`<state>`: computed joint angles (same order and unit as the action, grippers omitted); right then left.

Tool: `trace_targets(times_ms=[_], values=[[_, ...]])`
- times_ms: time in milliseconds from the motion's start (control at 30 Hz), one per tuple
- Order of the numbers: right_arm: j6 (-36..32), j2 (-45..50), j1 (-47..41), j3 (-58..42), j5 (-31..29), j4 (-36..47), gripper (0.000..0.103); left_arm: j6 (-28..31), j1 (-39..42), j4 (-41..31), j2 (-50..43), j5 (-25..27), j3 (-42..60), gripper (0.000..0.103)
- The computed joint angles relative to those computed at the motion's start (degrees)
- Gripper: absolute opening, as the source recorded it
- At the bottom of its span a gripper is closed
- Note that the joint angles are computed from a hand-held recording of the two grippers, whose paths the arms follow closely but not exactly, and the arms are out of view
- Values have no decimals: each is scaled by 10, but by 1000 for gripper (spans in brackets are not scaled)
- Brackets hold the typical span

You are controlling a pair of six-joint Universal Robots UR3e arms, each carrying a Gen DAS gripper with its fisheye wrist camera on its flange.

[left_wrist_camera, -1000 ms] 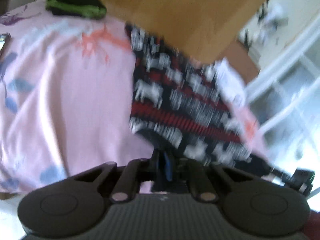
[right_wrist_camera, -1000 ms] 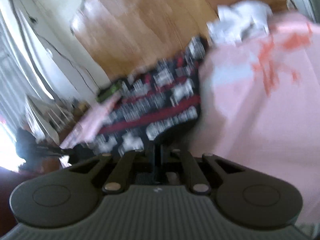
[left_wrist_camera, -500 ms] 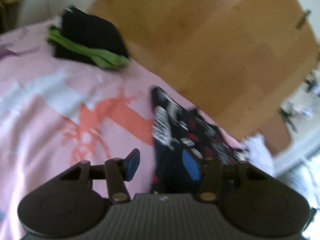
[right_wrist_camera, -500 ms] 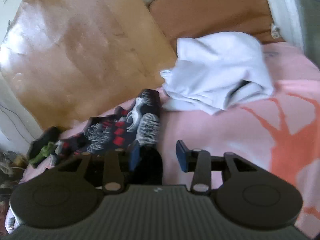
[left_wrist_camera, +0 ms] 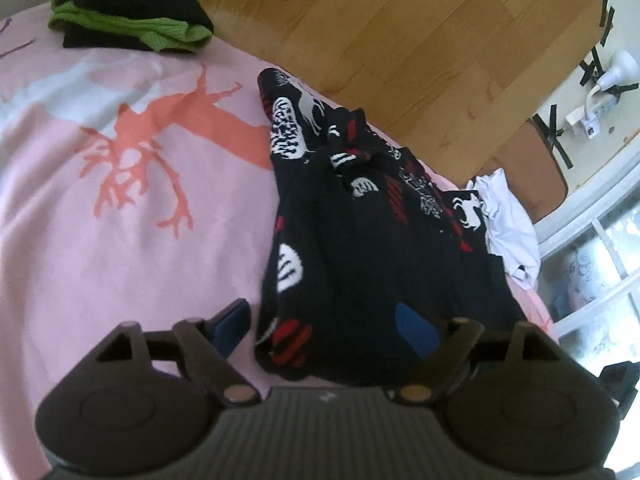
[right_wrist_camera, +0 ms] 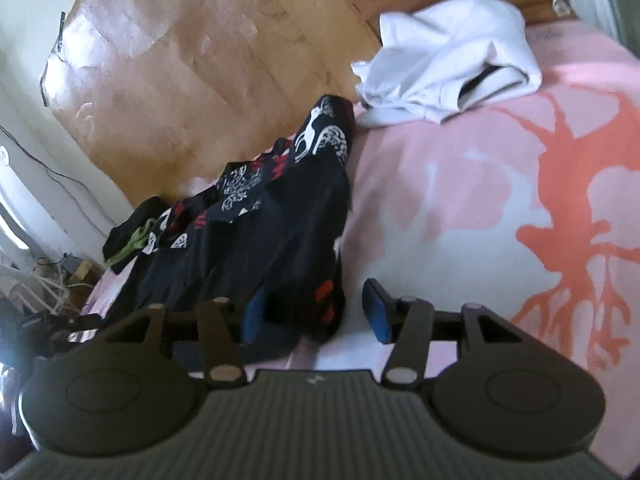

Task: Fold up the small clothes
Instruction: 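Grasp the sweater hem with both grippers and fold it toward the collar, then grasp the folded sweater edge with both grippers and lift it off the bed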

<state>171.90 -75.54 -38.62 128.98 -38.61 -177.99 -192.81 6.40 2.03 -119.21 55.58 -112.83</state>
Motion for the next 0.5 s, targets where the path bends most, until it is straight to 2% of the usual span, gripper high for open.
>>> trace_targets(times_ms=[33,67,100,167,267,333,433,500], values=[[-8,-6,6,-11,-3,29,41,-2,3,2,3,-5,-5,53],[-15,-9,20,-29,-18,65,24,-6,2,-8,-1,-7,2,34],[-7,-10,33,-29,-37,52,23,-8,0,-23,1,2,8,16],[-12,-31,49,-29,-61,53,20,-9,8,-25,5,-8,3,15],[-39,-103,33,-18,-38,123,19,26,32,-32,53,-37,-32,11],[-90,-177,17,-6,-19,211,19,61,52,-64,107,-49,-60,11],[-181,-287,-8,13,-6,370,18,108,72,-121,182,-38,-96,11],[-215,-336,-16,39,-15,426,18,135,93,-161,219,-47,-125,11]])
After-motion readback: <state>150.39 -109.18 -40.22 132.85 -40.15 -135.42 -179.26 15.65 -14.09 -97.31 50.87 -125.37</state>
